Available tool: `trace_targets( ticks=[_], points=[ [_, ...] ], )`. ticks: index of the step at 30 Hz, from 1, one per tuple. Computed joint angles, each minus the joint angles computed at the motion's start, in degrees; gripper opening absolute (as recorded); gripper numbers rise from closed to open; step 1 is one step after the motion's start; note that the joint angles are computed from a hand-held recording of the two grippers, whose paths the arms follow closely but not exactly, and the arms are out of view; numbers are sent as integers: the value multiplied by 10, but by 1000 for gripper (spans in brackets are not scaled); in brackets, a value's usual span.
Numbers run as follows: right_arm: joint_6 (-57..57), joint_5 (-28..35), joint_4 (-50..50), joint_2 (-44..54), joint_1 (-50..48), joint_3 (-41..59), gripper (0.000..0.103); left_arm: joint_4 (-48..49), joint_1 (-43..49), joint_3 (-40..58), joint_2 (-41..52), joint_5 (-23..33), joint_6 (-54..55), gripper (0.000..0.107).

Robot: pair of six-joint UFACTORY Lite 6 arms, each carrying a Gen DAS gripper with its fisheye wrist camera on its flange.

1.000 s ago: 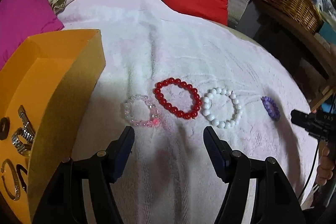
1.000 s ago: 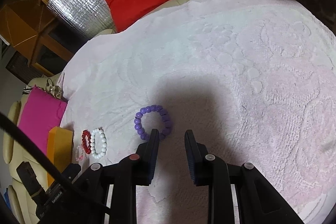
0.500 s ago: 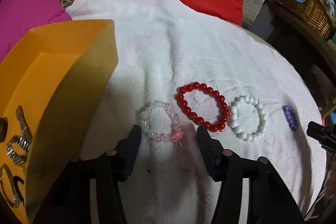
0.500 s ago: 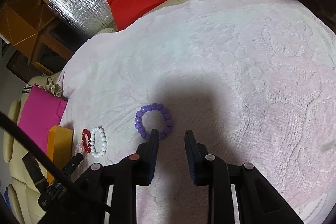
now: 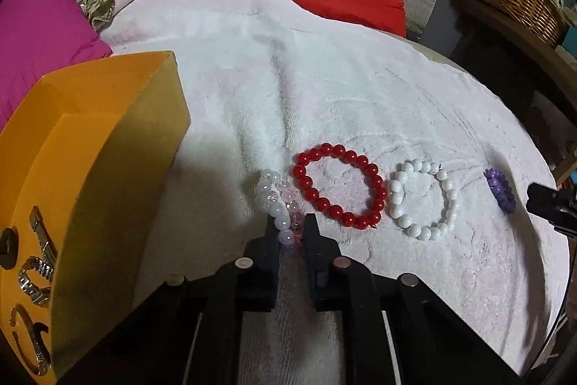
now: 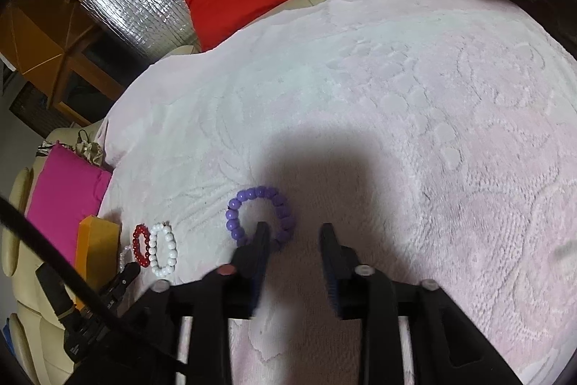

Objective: Organize jewelry
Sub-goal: 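Close the left tool on the pink crystal bracelet while the right tool grasps the purple bracelet, then lift both bracelets and carry them over the orange box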

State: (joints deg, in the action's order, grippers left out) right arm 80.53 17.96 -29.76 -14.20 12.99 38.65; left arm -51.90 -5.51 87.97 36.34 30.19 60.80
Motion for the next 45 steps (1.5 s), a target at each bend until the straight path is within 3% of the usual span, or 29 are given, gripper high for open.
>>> trace_targets(
  ticks=[5,9,12,14,16,19,27,36,45],
  points=[
    [125,14,-137,29,26,18,50,-9,9,-14,-17,19,18,10],
    [161,42,-190,87,41,56,46,-30,18,-42,-44,44,55,10],
    [179,87,-225,147,65,95,29,-39,25,-54,-56,63,72,10],
    [187,137,-261,179,92,121,25,-46,31,-63,-65,70,83,10],
    [178,180,-279,210,120,149,12,-52,39,-66,-69,83,90,10],
    [188,202,-292,219,142,164,10,-58,46,-72,-77,92,98,10],
    [307,129,-386,112,154,114,10,-97,67,-147,-164,112,145,10],
    [406,133,-449,74,231,127,10,-147,100,-222,-273,156,178,10],
    [423,194,-462,164,339,248,11,-174,204,-246,-324,204,226,10]
  ],
)
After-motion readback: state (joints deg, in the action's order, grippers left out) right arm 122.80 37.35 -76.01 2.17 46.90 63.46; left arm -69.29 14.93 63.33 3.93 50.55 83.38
